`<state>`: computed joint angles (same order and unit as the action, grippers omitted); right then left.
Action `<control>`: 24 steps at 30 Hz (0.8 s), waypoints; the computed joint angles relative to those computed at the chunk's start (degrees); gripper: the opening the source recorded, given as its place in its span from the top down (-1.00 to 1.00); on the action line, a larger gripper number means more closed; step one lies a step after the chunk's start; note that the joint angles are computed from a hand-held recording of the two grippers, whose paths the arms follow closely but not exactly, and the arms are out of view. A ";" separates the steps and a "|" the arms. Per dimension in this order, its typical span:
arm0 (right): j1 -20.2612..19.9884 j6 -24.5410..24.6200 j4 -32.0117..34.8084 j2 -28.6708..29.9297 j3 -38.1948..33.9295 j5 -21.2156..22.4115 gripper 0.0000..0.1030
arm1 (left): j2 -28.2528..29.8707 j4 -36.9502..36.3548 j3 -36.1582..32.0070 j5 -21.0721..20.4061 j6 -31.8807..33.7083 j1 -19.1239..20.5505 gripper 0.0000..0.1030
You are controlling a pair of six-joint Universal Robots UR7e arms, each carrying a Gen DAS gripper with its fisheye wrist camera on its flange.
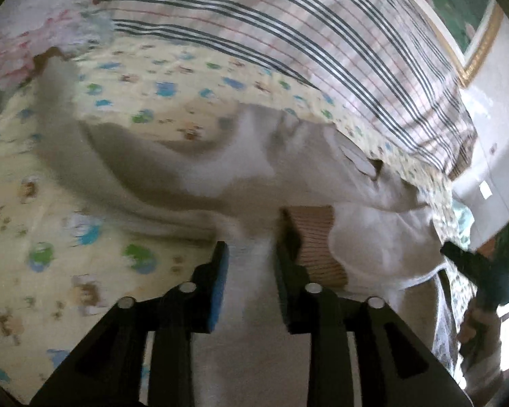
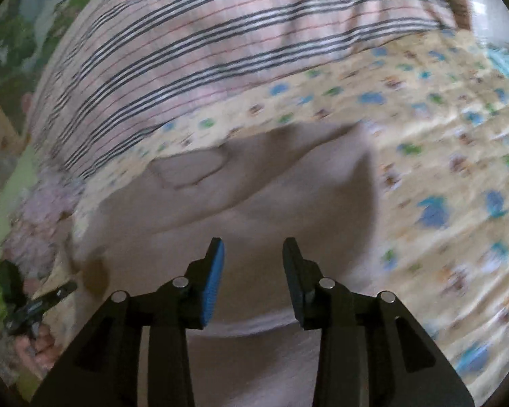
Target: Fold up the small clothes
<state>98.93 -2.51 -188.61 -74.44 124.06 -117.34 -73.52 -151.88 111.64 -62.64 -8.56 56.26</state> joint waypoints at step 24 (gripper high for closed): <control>4.15 4.92 7.06 4.42 1.09 6.67 0.27 | 14.31 8.81 -34.47 4.86 -4.68 16.69 -0.27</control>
<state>103.08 2.41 -181.54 -70.02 125.15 -110.67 -59.21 -143.07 77.17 -57.78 -13.24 72.96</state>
